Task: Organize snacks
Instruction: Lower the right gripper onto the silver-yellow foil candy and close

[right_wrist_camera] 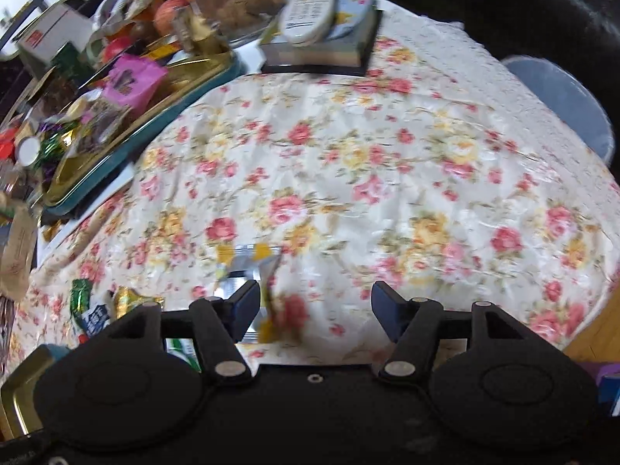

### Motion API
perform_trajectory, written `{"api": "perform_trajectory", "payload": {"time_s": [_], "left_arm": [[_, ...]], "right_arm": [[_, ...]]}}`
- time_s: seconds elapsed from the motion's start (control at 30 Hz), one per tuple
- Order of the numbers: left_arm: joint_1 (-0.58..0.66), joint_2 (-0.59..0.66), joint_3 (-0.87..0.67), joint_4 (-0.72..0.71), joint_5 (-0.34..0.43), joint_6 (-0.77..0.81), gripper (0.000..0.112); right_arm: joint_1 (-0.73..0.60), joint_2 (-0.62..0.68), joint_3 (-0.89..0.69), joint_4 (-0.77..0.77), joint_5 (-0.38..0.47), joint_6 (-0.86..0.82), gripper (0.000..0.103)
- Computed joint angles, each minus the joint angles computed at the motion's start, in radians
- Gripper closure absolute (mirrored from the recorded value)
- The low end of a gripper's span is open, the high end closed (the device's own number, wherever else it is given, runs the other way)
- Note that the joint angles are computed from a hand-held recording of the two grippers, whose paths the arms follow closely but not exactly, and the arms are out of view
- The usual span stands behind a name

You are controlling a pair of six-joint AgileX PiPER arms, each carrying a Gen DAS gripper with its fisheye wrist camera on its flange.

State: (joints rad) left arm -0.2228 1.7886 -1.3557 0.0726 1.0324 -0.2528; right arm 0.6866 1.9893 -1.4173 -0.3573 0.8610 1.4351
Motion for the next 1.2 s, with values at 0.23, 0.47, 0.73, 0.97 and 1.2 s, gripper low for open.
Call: {"api": "perform_trajectory", "payload": {"time_s": [0.23,0.47,0.73,0.97,1.2], "left_arm": [[0.042,-0.009,-0.001,-0.07,0.014,0.049,0.068],[0.065,-0.021,0.018,-0.084,0.005,0.066,0.068],[0.08,-0.031,0.038,-0.107,-0.007,0.085,0.068],[0.073,-0.014,0.046,-0.142,-0.012,0.112,0.068],[0.073,0.009,0.055,-0.257,-0.007,0.192,0.068]], "right_arm": [[0.048,0.167,-0.221,-0.03,0.105,-0.086,0.038],[0.045,0.286,-0.363,0.013,0.166,-0.129,0.035],[0.074,0.345,-0.426,-0.063,0.228,-0.094,0.019],[0.061,0.345,-0.421,-0.062,0.219,-0.072,0.015],[0.045,0.289,-0.339,-0.074,0.187,-0.055,0.058]]}}
